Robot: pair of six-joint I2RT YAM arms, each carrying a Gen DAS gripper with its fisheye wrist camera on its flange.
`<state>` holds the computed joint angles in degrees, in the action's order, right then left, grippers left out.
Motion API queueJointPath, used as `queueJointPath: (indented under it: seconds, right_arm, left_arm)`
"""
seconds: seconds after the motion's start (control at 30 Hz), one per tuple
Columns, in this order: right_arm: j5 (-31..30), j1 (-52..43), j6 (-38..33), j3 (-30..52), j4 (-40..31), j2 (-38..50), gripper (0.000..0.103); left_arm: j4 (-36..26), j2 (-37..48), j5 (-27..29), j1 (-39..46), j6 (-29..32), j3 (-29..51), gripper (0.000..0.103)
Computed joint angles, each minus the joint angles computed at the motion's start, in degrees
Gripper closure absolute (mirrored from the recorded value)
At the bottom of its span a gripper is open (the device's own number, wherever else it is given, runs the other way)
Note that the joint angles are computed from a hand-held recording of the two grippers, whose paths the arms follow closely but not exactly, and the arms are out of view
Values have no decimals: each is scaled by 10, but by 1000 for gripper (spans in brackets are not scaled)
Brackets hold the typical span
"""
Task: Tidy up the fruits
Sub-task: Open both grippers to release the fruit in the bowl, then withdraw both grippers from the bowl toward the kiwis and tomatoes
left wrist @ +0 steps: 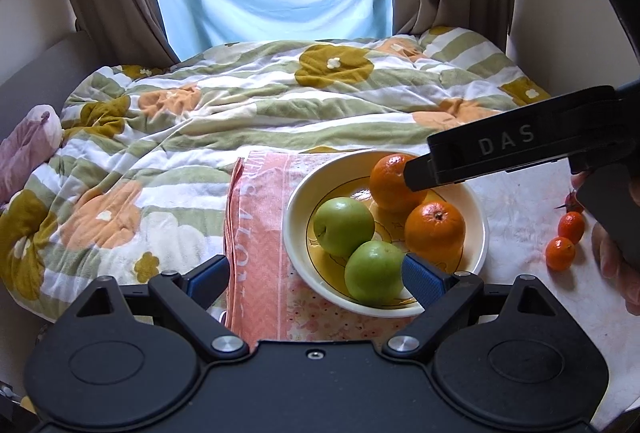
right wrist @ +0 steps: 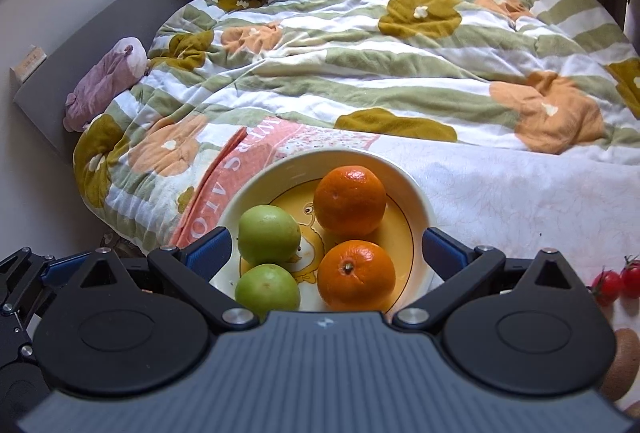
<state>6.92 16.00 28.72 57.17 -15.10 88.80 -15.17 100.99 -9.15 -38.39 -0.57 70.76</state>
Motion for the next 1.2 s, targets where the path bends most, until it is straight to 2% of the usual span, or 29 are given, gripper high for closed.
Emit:
queueJointPath:
  seconds: [0.2, 0.5, 0.7, 0.83, 0.93, 1.03, 1.1, 1.2]
  right_arm:
    - [53, 29, 7, 9, -60, -55, 0]
    - [152, 80, 80, -12, -159, -173, 0]
    - [214, 99, 131, -63, -234, -292, 0]
    - [228, 77, 130, -94, -291, -380, 0]
    - [208, 26, 104, -123, -325, -460, 0]
    - [154, -63, 44, -145, -355, -528, 0]
    - [90, -154, -20, -165, -365, -578, 0]
    - [-50, -342, -149, -193, -376, -628, 0]
  left_arm:
    - [-3, -40, 1, -7, 8, -20, 8]
    - [6, -98, 43, -25, 22, -47, 8]
    - [20, -102, 49, -64, 24, -41, 8]
    - [22, -96, 41, -101, 14, -27, 8]
    - [20, -81, 22, -135, -2, -9, 8]
    - [12, -57, 5, -169, -30, 19, 8]
    - [9, -34, -5, -191, -44, 41, 8]
    - [-3, 5, -28, -223, -62, 83, 8]
